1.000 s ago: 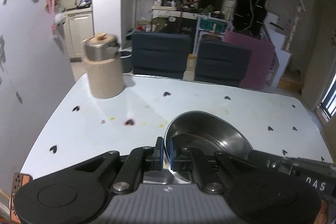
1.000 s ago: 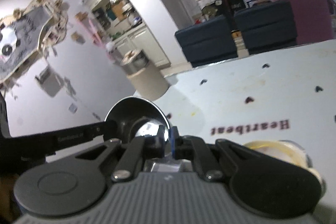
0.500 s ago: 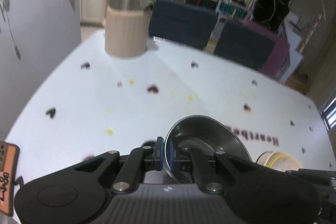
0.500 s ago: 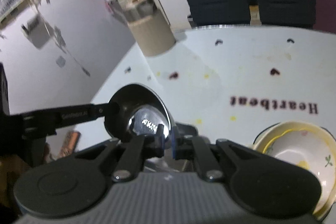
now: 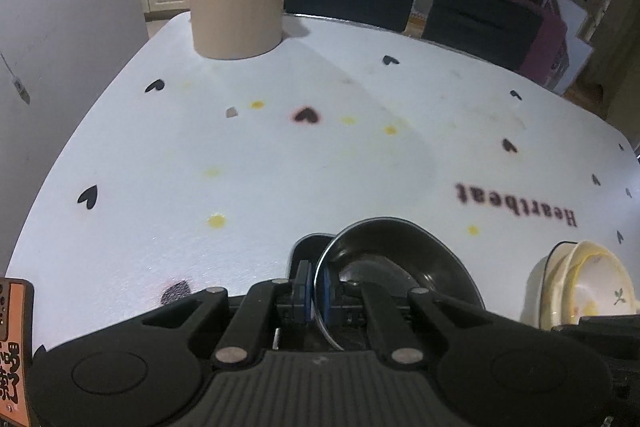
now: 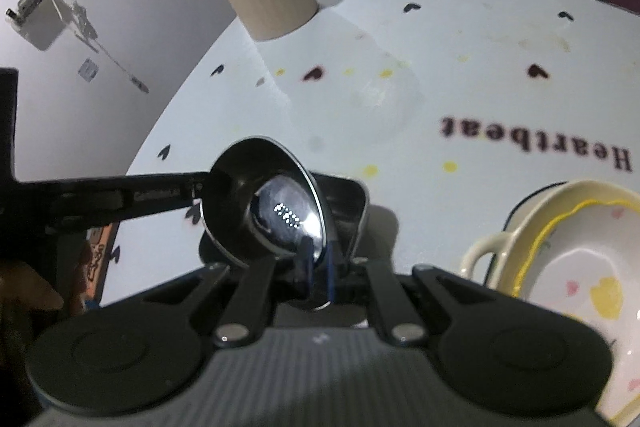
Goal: Organize plates and bowls
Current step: 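Lower the steel bowl into the stacked trays with both grippers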
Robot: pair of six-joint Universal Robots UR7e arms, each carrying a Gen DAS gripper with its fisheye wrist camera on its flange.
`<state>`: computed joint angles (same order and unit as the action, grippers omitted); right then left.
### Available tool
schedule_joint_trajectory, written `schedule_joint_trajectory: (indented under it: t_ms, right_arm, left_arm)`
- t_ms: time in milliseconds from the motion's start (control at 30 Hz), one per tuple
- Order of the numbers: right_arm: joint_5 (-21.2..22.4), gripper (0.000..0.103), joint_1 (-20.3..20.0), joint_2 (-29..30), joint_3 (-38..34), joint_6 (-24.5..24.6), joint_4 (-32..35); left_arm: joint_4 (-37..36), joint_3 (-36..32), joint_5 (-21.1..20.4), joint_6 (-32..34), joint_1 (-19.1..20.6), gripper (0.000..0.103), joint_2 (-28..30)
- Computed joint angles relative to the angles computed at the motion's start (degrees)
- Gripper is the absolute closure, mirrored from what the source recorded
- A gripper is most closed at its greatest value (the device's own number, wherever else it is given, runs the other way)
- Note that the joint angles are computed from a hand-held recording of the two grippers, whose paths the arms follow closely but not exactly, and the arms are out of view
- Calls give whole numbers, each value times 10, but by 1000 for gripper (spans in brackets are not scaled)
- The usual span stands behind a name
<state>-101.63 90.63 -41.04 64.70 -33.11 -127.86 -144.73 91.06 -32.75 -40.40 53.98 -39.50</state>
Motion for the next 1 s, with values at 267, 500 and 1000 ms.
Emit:
schedule_joint_trajectory:
  t_ms: [267,500,1000]
  right_arm:
    - [-31,95,8,13,6,-10,11]
    - [-46,94,11,16,12,-13,11]
    - [-44,93,11,24,4,-21,15]
  left_arm:
    - [20,-4,-7,-7,7,97,0]
    - [29,-13,-13,-1,13,96,6]
    - [12,-29,-6,24,18,91,23]
